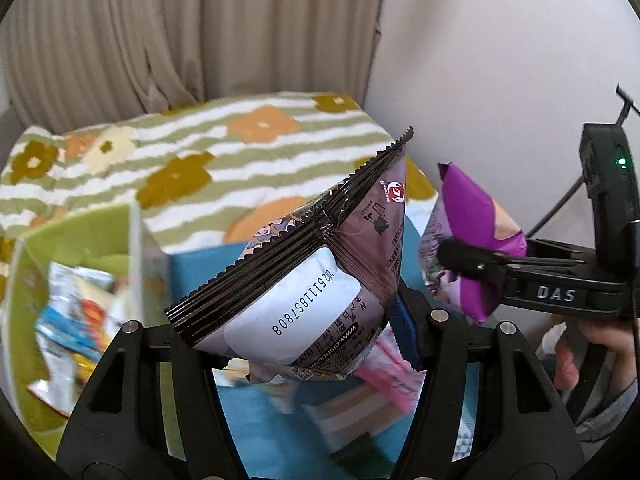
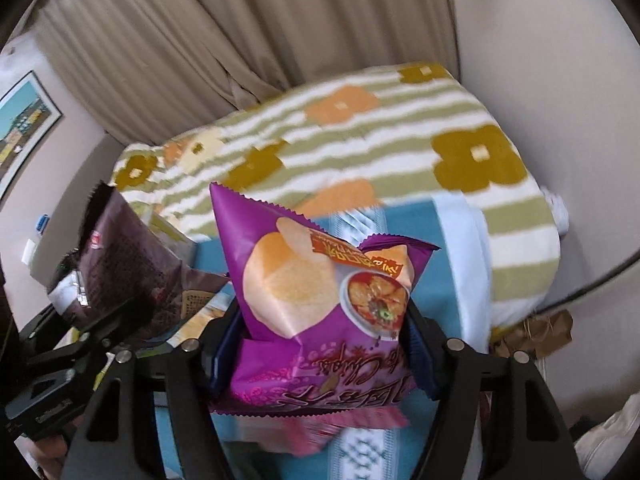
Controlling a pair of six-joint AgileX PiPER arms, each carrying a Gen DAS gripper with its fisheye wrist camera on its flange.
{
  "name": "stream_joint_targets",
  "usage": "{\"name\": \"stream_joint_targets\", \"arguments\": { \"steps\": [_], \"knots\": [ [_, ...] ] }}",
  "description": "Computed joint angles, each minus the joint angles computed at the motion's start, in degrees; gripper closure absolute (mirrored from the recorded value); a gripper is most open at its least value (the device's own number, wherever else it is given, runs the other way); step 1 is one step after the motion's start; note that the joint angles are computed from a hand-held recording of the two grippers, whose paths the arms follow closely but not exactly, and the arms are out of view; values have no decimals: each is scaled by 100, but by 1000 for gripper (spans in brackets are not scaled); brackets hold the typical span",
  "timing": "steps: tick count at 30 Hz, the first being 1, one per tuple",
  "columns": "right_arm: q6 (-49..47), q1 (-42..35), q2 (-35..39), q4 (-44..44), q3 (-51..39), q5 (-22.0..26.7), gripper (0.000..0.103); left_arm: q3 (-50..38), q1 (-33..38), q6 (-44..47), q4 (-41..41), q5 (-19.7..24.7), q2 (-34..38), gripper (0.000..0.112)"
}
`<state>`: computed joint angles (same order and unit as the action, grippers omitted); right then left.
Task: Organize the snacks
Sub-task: 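Grasp the dark brown bag with the left tool while the right tool grasps the purple chip bag, then carry both bags over the green box and open both tools to drop them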
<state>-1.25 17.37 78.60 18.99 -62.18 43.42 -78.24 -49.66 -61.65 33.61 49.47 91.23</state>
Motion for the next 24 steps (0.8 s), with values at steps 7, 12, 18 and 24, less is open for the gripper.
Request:
{"name": "stream_joint_targets", "arguments": {
  "steps": [7, 12, 18, 24],
  "knots": [
    [1766, 1670, 352, -1181, -1106, -62, 37, 772, 797, 668, -174, 258, -1339, 54],
    [2632, 2640, 1138, -1771, -2162, -39, 37, 1236, 1940, 1769, -765, 252, -2121, 54],
    [3171, 3421, 2373, -2142, -3691, 212, 37, 1710, 4134, 4105, -2328, -85, -2572, 54],
    [3541, 3844, 3506, -2396, -5252, 754, 37, 1816, 5784, 6298, -3873, -211, -2296, 54]
  ]
}}
